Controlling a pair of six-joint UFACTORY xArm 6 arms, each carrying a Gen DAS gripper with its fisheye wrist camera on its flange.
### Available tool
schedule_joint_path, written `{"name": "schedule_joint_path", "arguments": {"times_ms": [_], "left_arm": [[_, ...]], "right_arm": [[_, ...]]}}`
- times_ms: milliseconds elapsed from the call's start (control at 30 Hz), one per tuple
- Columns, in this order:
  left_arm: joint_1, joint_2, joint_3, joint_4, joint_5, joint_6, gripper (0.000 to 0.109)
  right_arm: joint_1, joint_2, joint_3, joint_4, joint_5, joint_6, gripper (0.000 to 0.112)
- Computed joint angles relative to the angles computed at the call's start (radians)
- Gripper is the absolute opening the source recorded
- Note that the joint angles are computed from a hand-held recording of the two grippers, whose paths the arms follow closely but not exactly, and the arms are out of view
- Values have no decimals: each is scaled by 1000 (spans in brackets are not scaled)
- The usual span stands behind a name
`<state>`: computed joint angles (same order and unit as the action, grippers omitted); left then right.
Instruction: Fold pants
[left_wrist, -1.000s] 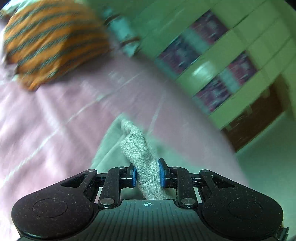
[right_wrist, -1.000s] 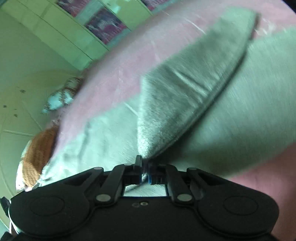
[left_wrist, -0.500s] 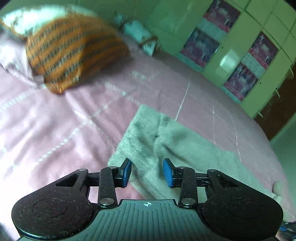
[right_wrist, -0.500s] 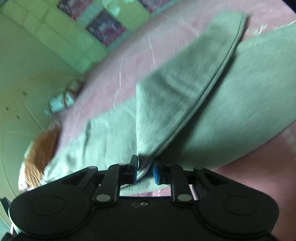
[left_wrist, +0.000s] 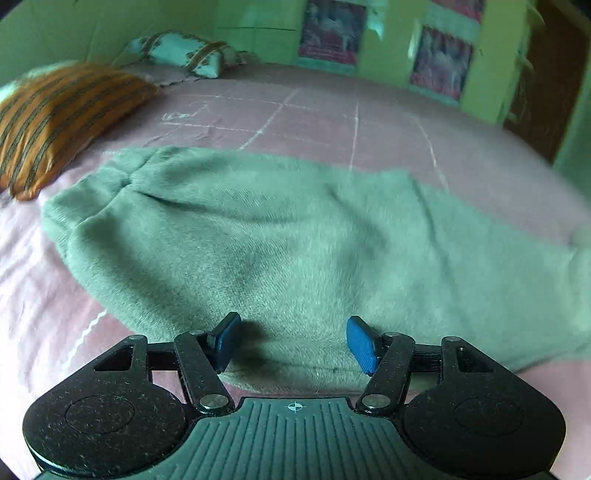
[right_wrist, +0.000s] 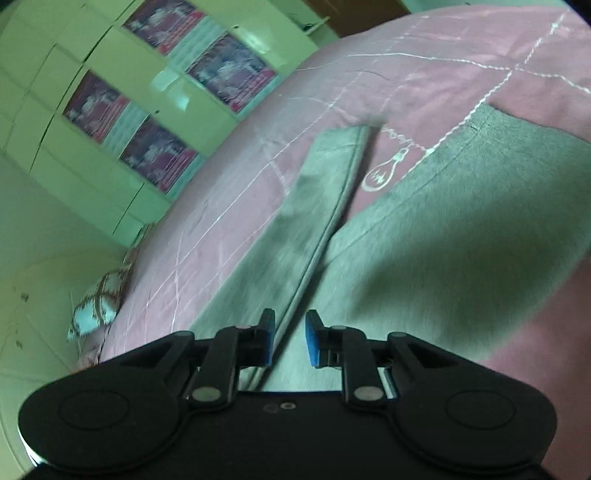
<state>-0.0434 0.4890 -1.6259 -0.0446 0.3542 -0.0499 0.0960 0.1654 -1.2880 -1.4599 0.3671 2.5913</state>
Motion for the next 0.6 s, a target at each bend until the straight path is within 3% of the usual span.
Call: {"name": "schedule_joint_path", "arguments": {"times_ms": [133,233,267,300,467,600], "left_arm": [[-3,-15,14,48,10,-32,65],[-3,-2,-14,10,38,-4,65],[-1,6,-27,-7,48,13,65],[-1,14,-40,-20,58,24,65],[18,45,-105,-195,121,159,66],[41,56,-137,-350,174,280,66]], "right_arm": [[-73,86,-80,6,-74,19,26],[-112,137,-130,14,-128,16,23],[-123,149,-144,19,-155,3,19],[-129,154,-151,58,-170,-52,0],[-37,-38,-30,-93,-7,-50,0],[109,-232,153,41,198,-213,0]]}}
